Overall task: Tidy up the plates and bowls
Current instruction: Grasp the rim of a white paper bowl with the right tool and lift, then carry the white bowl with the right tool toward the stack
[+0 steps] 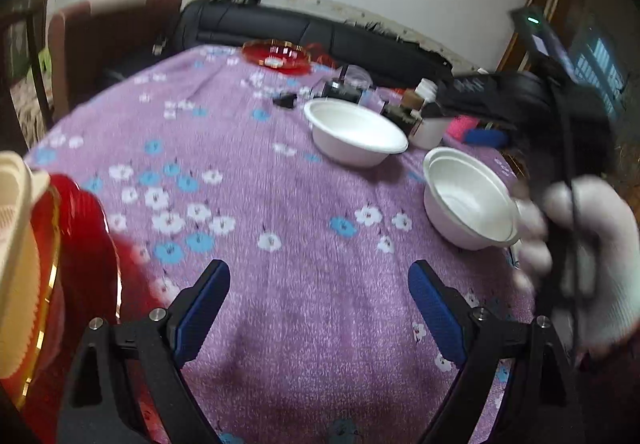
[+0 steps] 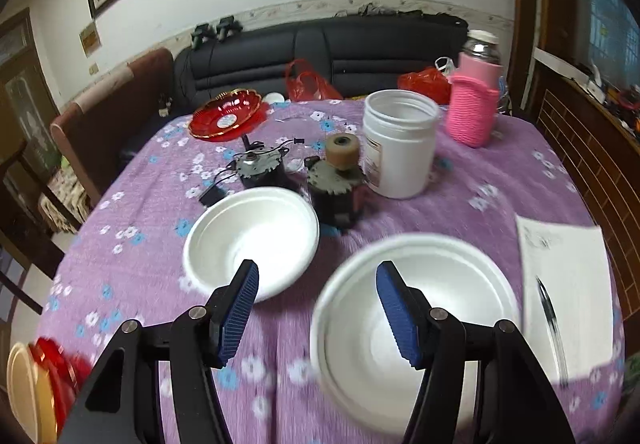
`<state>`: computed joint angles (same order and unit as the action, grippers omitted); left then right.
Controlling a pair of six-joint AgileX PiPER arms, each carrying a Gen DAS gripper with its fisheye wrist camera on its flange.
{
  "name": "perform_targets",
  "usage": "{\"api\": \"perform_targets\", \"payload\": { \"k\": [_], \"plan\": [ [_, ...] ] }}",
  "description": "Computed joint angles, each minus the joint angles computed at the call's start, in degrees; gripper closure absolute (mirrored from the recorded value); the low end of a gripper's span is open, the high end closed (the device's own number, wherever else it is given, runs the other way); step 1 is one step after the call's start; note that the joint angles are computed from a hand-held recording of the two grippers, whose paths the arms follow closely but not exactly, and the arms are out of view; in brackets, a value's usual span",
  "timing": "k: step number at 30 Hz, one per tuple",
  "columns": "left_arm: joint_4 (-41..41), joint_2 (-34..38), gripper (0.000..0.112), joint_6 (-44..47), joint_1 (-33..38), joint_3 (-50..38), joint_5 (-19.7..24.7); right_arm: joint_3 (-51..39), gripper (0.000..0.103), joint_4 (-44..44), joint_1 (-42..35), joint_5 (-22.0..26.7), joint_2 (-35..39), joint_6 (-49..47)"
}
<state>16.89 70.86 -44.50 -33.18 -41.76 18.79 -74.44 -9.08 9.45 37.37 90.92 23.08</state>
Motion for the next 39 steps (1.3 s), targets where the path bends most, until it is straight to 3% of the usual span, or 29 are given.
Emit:
{"api": "perform_targets", "payload": {
  "k": [2, 7, 10, 13, 15, 16, 19, 24, 30, 33, 39],
  "plan": [
    [-3.5, 0.2, 0.022, 3.3, 0.6, 0.1, -0.2, -4.8, 0.037, 2.5, -1.1, 2.1, 4.6, -1.6],
    [2.3, -0.4, 0.022, -2.2, -1.3, 0.5, -0.2, -15.5, 0.042, 5.7, -3.0, 6.3, 14.2, -3.0],
    [-2.0, 0.1, 0.022, 2.2, -1.2, 0.2, 0.0, -20.2, 0.046, 5.3, -2.6, 9.2, 18.2, -3.1],
    [-7.3, 1.0, 0.022, 7.4, -0.2, -0.2, 0.3, -23.7, 0.060, 3.8, -1.3, 12.7, 21.3, -2.6],
    [-10.6, 1.2, 0.022, 10.1, 1.0, -0.1, 0.2, -24.2, 0.085, 6.5, -1.4, 13.7, 22.0, -4.1],
    [-10.6, 1.3, 0.022, 10.1, 1.3, -0.1, 0.3, -23.2, 0.089, 6.8, -1.3, 13.2, 21.5, -3.9],
    [-13.9, 1.7, 0.022, 13.6, 2.4, -0.2, 0.1, -17.8, 0.090, 7.4, -0.6, 10.8, 17.6, -4.2],
    [-5.5, 0.3, 0.022, 5.3, 0.7, 0.4, -0.2, -6.4, 0.091, 11.2, -0.2, 8.8, 7.1, -7.1],
    [-5.9, -2.5, 0.022, 5.6, 1.4, 1.9, -2.0, 7.3, 0.095, 16.9, -0.2, 11.2, -6.7, -12.9],
    [-0.7, -3.2, 0.022, 0.1, 0.9, 2.2, -2.0, 13.7, 0.096, 22.9, -2.6, 12.6, -13.4, -18.1],
    [-6.7, -2.9, 0.022, 5.7, 3.0, 2.1, -2.3, 24.3, 0.096, 38.7, -10.9, 17.8, -25.1, -30.2]
  ]
}}
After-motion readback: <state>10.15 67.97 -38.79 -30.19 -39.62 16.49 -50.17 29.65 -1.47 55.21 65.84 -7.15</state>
